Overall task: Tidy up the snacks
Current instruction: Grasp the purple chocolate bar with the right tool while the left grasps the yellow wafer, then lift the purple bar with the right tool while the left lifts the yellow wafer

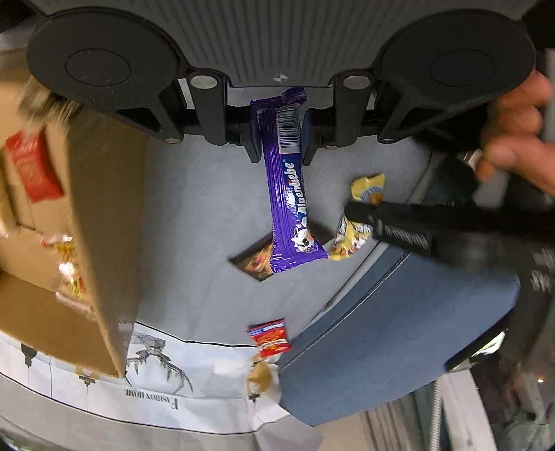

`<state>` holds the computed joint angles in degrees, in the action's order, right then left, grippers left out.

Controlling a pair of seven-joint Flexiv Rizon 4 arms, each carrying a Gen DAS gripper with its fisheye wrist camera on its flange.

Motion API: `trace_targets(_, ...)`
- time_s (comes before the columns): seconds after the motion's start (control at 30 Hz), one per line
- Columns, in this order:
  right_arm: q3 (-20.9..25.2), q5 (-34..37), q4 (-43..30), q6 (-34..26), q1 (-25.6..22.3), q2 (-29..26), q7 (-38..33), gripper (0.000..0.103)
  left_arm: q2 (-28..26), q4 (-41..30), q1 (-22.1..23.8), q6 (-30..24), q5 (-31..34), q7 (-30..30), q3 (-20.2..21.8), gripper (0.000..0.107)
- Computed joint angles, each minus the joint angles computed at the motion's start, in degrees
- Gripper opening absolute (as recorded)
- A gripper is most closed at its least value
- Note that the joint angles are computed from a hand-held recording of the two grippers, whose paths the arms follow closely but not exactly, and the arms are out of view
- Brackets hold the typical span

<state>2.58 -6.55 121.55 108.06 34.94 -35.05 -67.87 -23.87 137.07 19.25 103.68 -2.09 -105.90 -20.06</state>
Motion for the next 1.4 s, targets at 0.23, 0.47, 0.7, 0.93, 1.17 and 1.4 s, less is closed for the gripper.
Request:
trace_targets(0.23,-0.9,2.7,0.6,4.0,1.6,-3.7,-1.6,0.024,-0.4,-0.5,3.9,-4.3,-0.3,2.1,-4.9,0.026)
trace_targets(0.47,0.1,3.0,-0.2,4.3,0.6,-5.1,-1.2,0.027,-1.4,-1.1,4.1,-6.0,-5.4,5.4,-6.3,0.034)
trace_targets(0.7,1.8,1.4,-0.2,4.9,-1.3,-5.4,-1.8,0.039,-0.4,-3.3,-6.5,-7.0,-6.9,6.2,3.5,0.047)
trace_targets(0.93,2.9,0.3,-0.3,4.8,-2.8,-5.5,-1.3,0.040,-0.5,-5.3,-15.4,-8.7,-8.9,8.5,11.6,0.047)
trace_targets(1.17,2.2,0.7,-0.4,5.5,-2.1,-5.7,-1.4,0.019,-0.5,-5.3,-16.7,-8.7,-10.5,9.6,12.5,0.024)
trace_targets(1.4,-3.1,7.3,-0.3,8.3,3.8,-5.6,-2.7,0.017,-0.5,-4.6,-16.2,-6.7,-10.4,9.8,11.9,0.019)
